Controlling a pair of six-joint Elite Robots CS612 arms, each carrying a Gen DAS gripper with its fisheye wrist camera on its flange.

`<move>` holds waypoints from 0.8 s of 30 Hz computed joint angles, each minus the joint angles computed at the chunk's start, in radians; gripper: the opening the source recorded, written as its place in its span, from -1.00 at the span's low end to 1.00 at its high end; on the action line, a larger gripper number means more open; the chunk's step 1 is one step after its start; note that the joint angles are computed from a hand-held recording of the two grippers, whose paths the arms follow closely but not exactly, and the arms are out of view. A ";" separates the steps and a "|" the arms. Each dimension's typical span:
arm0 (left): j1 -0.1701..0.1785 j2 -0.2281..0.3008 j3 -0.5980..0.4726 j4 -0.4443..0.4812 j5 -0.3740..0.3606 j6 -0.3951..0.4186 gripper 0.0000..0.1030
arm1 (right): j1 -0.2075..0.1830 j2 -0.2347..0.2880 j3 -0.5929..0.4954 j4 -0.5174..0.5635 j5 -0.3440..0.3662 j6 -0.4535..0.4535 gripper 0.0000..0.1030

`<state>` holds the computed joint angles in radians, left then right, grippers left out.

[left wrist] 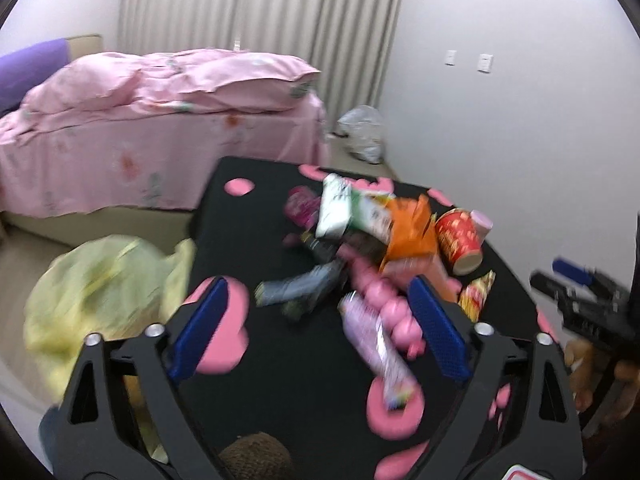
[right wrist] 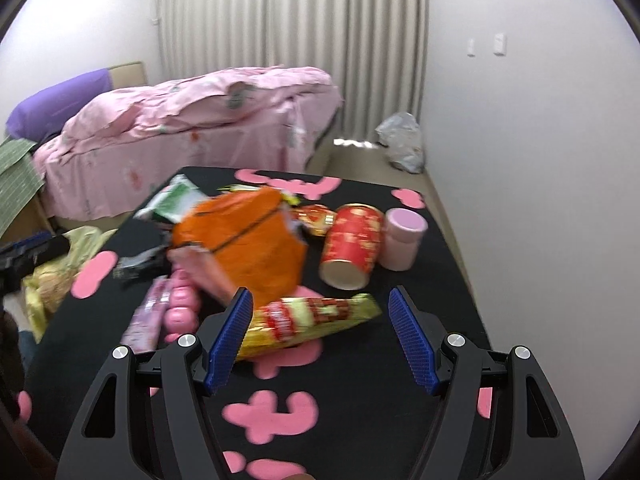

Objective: Collect trash
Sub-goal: 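Grasp the red paper cup with the right tool while the left tool grasps the white-green carton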

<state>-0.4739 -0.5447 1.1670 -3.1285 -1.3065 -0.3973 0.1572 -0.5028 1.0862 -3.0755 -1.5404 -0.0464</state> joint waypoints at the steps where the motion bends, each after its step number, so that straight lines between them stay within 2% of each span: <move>1: 0.007 0.031 -0.065 0.020 -0.010 0.001 0.76 | -0.005 0.006 -0.007 0.002 -0.006 0.006 0.30; 6: 0.037 0.142 -0.311 0.218 -0.104 -0.024 0.74 | -0.020 0.034 -0.051 0.018 -0.008 0.020 0.30; 8: 0.049 0.191 -0.413 0.309 -0.156 -0.046 0.50 | -0.026 0.059 -0.098 0.041 0.012 0.016 0.30; 10: 0.063 0.242 -0.520 0.423 -0.232 -0.088 0.37 | -0.032 0.089 -0.162 0.091 0.042 0.023 0.30; 11: 0.066 0.253 -0.543 0.445 -0.246 -0.105 0.32 | -0.035 0.106 -0.200 0.123 0.058 0.037 0.30; 14: 0.069 0.267 -0.560 0.448 -0.270 -0.136 0.26 | -0.040 0.179 -0.355 0.255 0.118 0.080 0.30; 18: 0.068 0.255 -0.524 0.416 -0.274 -0.146 0.11 | -0.032 0.312 -0.632 0.512 0.110 0.108 0.30; 20: 0.069 0.246 -0.504 0.398 -0.278 -0.150 0.04 | -0.028 0.351 -0.711 0.592 0.091 0.106 0.30; 22: 0.072 0.247 -0.502 0.395 -0.291 -0.152 -0.03 | -0.029 0.354 -0.710 0.608 0.083 0.100 0.03; 24: 0.074 0.250 -0.506 0.393 -0.305 -0.157 -0.09 | -0.035 0.323 -0.637 0.544 0.119 0.115 0.02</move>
<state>-0.3996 -0.2947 0.6612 -2.7358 -1.6116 -0.5547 0.1218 -0.1796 0.4494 -2.5311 -1.4210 0.0687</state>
